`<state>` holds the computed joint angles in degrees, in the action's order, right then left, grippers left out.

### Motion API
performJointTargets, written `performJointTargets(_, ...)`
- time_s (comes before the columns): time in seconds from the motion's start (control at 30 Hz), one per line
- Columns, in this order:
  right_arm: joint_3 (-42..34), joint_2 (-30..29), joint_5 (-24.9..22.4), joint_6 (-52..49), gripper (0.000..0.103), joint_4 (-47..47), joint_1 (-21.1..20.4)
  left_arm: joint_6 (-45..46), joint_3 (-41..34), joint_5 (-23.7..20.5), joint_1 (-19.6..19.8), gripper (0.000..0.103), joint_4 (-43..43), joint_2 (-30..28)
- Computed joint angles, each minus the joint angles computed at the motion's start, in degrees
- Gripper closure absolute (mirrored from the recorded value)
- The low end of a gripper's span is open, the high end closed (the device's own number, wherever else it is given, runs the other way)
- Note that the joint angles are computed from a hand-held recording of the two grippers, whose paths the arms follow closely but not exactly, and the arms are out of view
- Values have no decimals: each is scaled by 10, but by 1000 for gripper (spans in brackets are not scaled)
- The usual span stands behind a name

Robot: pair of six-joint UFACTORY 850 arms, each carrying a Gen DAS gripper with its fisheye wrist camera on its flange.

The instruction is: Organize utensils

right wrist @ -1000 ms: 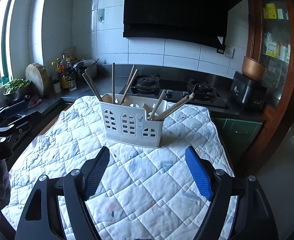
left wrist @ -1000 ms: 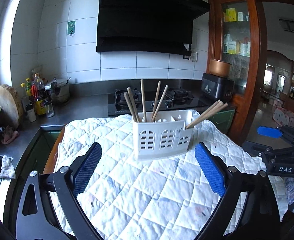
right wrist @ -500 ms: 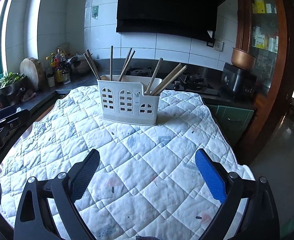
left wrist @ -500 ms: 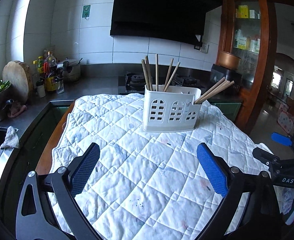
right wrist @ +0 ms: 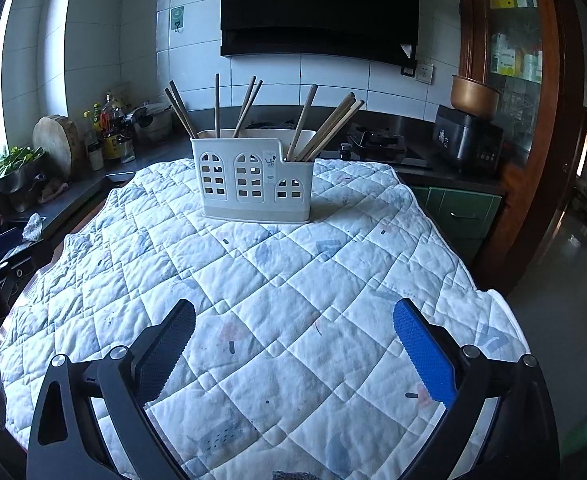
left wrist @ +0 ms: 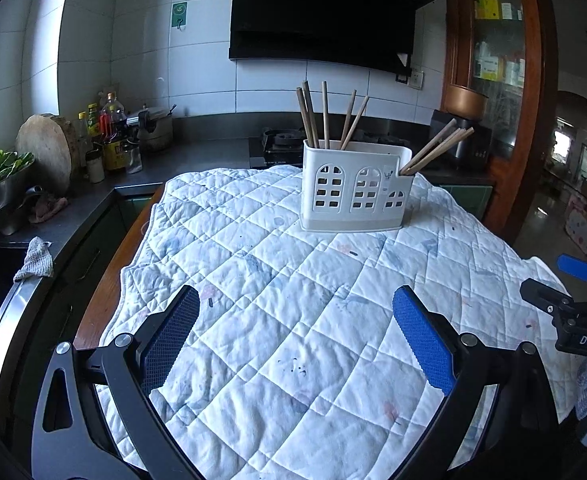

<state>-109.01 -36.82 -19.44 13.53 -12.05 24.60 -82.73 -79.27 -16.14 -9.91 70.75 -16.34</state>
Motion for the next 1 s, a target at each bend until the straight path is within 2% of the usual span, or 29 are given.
performJointTargets(0.2,4,3,3,-17,7,22,-2,37,6,6,0,7,-35,3)
performJointTargets(1.0,6,2,0,-35,7,53,-2,52,17,3,-1,7,-55,7)
